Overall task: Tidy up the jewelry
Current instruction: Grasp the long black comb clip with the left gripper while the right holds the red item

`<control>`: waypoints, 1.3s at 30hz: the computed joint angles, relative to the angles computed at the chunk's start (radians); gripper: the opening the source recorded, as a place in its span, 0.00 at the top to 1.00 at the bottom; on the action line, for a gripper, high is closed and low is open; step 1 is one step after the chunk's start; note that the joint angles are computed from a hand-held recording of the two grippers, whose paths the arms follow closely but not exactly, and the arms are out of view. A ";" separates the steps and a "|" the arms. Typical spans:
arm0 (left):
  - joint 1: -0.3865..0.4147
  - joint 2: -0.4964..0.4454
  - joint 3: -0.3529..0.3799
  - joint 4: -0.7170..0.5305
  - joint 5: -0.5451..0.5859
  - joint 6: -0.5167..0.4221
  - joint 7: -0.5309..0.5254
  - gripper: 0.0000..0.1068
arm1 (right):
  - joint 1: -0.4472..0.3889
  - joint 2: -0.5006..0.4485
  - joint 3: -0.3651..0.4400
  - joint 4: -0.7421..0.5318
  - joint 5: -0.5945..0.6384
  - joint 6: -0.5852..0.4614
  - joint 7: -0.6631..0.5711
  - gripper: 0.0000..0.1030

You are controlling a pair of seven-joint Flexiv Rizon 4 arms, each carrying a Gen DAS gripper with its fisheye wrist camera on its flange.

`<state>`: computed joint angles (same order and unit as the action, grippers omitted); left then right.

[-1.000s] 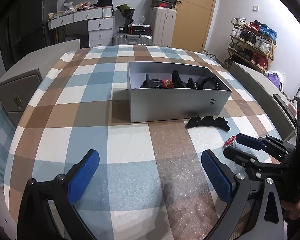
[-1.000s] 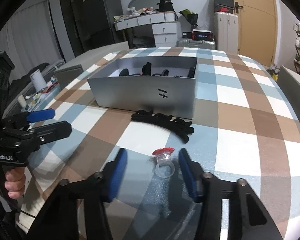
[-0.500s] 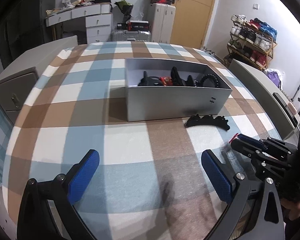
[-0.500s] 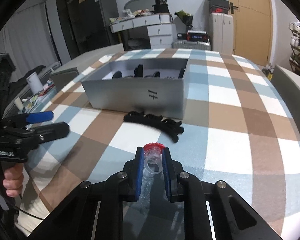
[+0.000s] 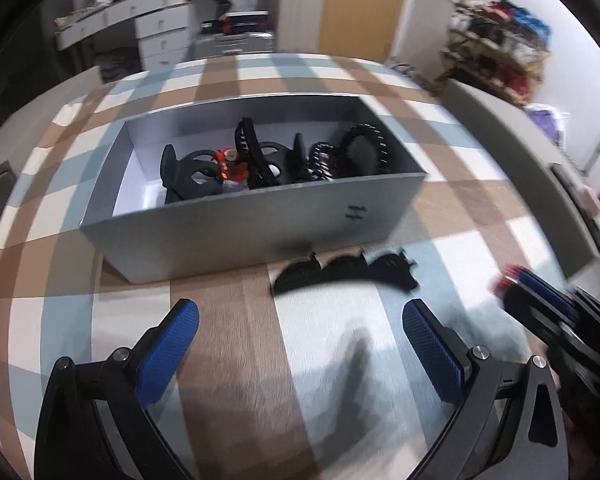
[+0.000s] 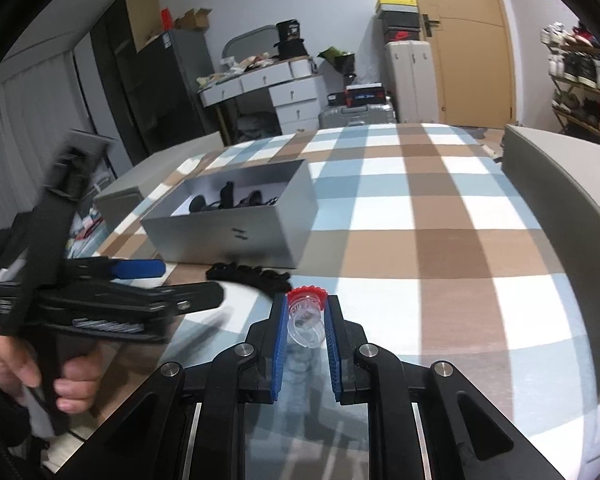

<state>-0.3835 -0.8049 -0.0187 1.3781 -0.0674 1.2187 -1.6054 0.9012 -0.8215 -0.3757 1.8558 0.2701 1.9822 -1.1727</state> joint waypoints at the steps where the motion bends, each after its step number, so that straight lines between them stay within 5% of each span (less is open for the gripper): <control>1: -0.008 -0.011 0.006 -0.020 -0.001 -0.015 -0.009 0.07 | -0.001 0.002 0.000 0.007 0.003 0.012 -0.002 0.83; 19: -0.065 -0.094 0.052 -0.199 0.077 -0.179 -0.086 0.07 | -0.124 0.015 0.157 0.015 0.031 0.125 -0.124 0.83; 34: -0.040 -0.059 0.015 -0.119 0.089 -0.101 -0.002 0.14 | -0.163 0.035 0.202 0.025 0.009 0.104 -0.130 0.81; 39: -0.030 -0.035 0.008 -0.072 0.073 -0.083 0.017 0.14 | -0.240 0.047 0.284 0.037 -0.083 0.084 -0.112 0.75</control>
